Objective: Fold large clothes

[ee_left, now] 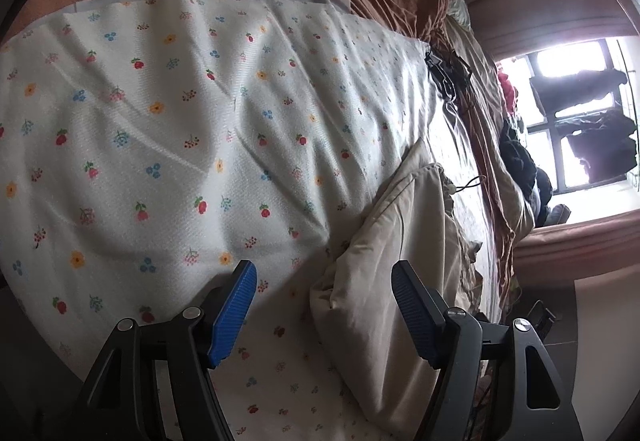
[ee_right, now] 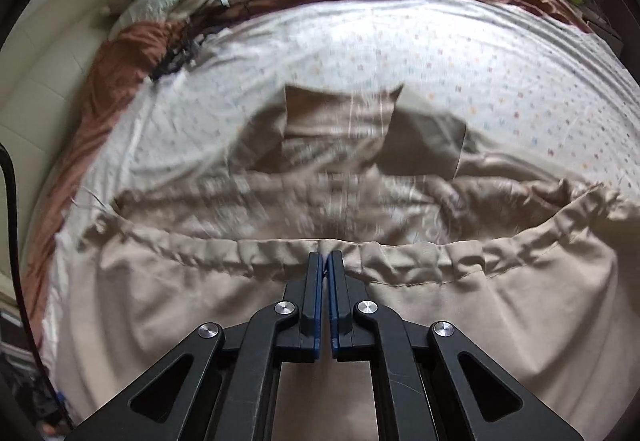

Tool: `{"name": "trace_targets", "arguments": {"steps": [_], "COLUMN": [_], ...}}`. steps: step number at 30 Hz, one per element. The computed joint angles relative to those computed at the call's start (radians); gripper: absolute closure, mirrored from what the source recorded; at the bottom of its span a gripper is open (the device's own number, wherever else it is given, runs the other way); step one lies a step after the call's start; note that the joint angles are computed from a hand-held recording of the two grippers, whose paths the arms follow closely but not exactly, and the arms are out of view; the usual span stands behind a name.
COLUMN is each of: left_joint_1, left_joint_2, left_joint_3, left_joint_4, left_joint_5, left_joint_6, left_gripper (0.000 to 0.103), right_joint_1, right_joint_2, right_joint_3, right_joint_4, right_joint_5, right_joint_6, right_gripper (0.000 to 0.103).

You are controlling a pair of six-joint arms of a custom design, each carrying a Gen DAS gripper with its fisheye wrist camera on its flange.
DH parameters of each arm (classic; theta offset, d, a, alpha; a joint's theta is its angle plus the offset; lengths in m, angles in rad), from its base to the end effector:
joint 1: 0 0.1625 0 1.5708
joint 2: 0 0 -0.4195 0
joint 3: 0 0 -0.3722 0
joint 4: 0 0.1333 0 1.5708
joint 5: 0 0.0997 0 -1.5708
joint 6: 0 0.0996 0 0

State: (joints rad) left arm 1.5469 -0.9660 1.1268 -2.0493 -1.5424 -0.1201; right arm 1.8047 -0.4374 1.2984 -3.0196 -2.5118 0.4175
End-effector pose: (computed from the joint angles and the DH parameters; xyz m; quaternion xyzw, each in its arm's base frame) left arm 0.1186 -0.7348 0.3846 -0.0497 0.9861 -0.1588 0.0026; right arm 0.2224 -0.7057 0.0644 -0.2090 -0.8375 0.3835 0.3285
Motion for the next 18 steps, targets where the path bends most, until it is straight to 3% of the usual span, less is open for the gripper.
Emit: {"name": "trace_targets", "arguments": {"steps": [4,8,18], "left_joint_1": [-0.001,0.0,-0.005], "left_joint_2": [-0.009,-0.019,0.008], "left_joint_3": [0.003,0.011,0.024], "left_joint_4": [0.021,0.047,0.071], "left_joint_5": [-0.027,-0.059,-0.079], "left_joint_6": [-0.003,0.003,0.001], "left_gripper": [0.032,0.032,0.035], "right_joint_1": [0.001,-0.04,-0.067], "right_joint_2": [0.006,0.017,0.02], "right_joint_3": [-0.04,-0.052,-0.027], "right_joint_4": [0.009,0.057,-0.007], "right_joint_5": [-0.017,0.024,0.073], "right_joint_6": [-0.026,0.029,0.022], "right_gripper": [0.1,0.1,0.1]}}
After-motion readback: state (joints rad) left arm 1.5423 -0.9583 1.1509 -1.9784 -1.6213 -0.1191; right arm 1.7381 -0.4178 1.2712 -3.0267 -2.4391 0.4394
